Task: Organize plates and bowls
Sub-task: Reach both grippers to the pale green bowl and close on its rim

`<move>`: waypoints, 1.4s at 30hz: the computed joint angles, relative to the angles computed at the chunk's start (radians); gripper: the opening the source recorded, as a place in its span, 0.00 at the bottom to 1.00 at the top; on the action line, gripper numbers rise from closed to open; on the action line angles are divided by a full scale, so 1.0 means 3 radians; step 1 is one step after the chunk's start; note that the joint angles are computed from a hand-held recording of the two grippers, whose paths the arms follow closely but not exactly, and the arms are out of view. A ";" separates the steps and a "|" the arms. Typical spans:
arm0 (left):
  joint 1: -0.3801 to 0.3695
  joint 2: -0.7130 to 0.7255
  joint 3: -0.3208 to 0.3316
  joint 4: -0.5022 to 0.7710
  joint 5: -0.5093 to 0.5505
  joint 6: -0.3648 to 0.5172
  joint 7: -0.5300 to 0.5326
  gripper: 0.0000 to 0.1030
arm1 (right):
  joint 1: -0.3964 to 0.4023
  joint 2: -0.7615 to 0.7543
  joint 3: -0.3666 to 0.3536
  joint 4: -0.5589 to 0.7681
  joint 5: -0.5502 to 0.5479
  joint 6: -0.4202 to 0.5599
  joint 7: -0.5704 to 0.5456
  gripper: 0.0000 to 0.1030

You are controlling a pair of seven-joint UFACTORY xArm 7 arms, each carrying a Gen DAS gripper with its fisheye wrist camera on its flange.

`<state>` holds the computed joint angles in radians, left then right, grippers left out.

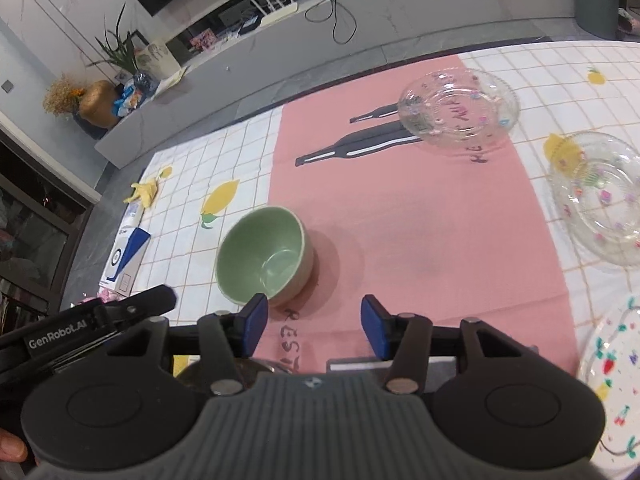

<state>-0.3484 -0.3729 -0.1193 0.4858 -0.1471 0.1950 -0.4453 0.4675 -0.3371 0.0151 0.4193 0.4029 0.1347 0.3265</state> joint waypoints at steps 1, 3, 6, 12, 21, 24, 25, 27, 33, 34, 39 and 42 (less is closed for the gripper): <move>-0.0089 0.0085 0.0107 0.0058 -0.0050 0.0031 0.0137 0.53 | 0.0025 0.0081 -0.0026 0.0064 0.0007 0.0012 -0.0030 0.50; -0.0167 0.0247 0.0216 0.0171 -0.0153 0.0081 0.0347 0.54 | 0.0006 0.0261 -0.0017 0.0212 -0.0004 0.0046 -0.0075 0.50; -0.0206 0.0477 0.0286 0.0343 -0.0379 0.0131 0.0605 0.54 | -0.0101 0.0523 0.0071 0.0447 -0.0048 0.0129 -0.0112 0.50; 0.0042 0.0804 0.0092 0.0566 -0.0348 0.0096 0.0574 0.54 | -0.0401 0.0930 0.0321 0.0824 -0.0372 0.0278 0.0087 0.49; 0.0073 0.1110 0.0081 0.0739 -0.1321 0.0197 0.1250 0.45 | -0.0552 0.1252 0.0455 0.1063 0.0429 0.0404 -0.0453 0.35; 0.0151 0.1148 0.0019 0.0756 -0.1084 0.0240 0.1029 0.36 | -0.0576 0.1287 0.0499 0.1062 0.0473 0.0399 -0.0482 0.29; 0.0163 0.1164 0.0007 0.0769 -0.1071 0.0255 0.1022 0.34 | -0.0588 0.1306 0.0517 0.1070 0.0559 0.0404 -0.0540 0.27; 0.0185 0.1191 -0.0018 0.0784 -0.0948 0.0272 0.0935 0.30 | -0.0612 0.1341 0.0552 0.1085 0.0762 0.0404 -0.0663 0.22; 0.0212 0.1249 -0.0065 0.0805 -0.0670 0.0289 0.0728 0.13 | -0.0641 0.1356 0.0605 0.1093 0.1251 0.0385 -0.0966 0.16; 0.0216 0.1248 -0.0066 0.0813 -0.0650 0.0311 0.0690 0.12 | -0.0639 0.1358 0.0601 0.1098 0.1255 0.0392 -0.0969 0.15; 0.0225 0.1247 -0.0068 0.0865 -0.0410 0.0413 0.0521 0.11 | -0.0629 0.1337 0.0582 0.1092 0.1196 0.0450 -0.0914 0.15; 0.0221 0.1196 -0.0071 0.0862 -0.0341 0.0420 0.0465 0.11 | -0.0626 0.1287 0.0577 0.1063 0.1284 0.0473 -0.0947 0.15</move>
<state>-0.2821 -0.0142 -0.1408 0.7445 -0.2494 0.3210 -0.3058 0.2797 0.0490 0.1882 0.7381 0.7881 0.2766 0.0423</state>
